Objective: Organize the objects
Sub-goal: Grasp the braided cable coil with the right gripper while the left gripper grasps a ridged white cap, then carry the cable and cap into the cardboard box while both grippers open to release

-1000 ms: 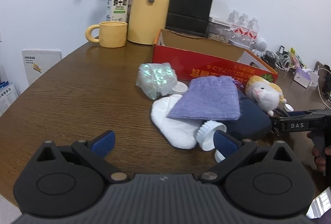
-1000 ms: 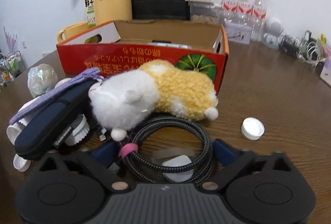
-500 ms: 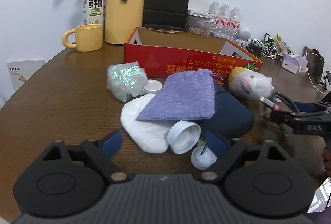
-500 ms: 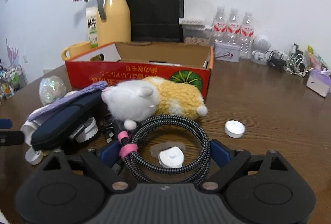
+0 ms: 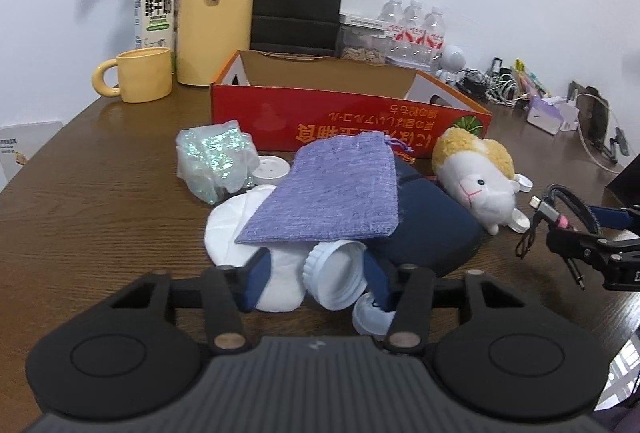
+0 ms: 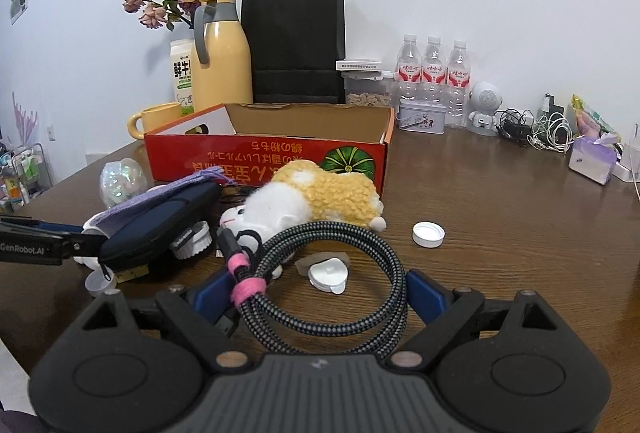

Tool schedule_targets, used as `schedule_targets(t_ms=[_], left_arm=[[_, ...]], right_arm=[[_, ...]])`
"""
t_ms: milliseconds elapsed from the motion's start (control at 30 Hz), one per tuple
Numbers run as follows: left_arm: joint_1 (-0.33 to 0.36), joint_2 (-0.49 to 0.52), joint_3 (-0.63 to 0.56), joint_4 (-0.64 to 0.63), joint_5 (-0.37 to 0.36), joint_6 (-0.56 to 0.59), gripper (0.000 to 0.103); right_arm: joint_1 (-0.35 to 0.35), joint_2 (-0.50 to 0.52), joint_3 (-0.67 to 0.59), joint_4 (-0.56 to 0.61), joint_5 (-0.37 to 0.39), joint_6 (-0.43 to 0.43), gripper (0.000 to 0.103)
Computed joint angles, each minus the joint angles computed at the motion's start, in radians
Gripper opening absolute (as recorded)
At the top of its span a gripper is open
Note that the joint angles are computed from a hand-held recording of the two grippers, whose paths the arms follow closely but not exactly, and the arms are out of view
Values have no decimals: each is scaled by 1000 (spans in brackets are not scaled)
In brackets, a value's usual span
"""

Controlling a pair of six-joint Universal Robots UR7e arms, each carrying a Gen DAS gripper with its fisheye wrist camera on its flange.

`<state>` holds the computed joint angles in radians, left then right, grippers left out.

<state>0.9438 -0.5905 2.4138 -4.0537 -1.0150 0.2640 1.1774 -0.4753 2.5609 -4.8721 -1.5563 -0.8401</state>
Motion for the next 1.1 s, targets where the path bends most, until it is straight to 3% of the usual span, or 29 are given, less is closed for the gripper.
schedule_targets(t_ms=[67, 133, 767, 933, 1100], left_arm=[[12, -9, 1, 15, -27, 2, 19], [18, -10, 4, 15, -37, -3, 13], [0, -48, 60, -148, 0, 15, 13], [-18, -78, 19, -169, 6, 79, 13], [-33, -96, -60, -152, -20, 142, 13]], right_arm=[[3, 1, -3, 5, -4, 0, 91], [1, 4, -3, 3, -2, 2, 91], [14, 6, -8, -31, -5, 1, 91], [56, -43, -36, 0, -6, -17, 91], [124, -120, -93, 102, -11, -18, 91]])
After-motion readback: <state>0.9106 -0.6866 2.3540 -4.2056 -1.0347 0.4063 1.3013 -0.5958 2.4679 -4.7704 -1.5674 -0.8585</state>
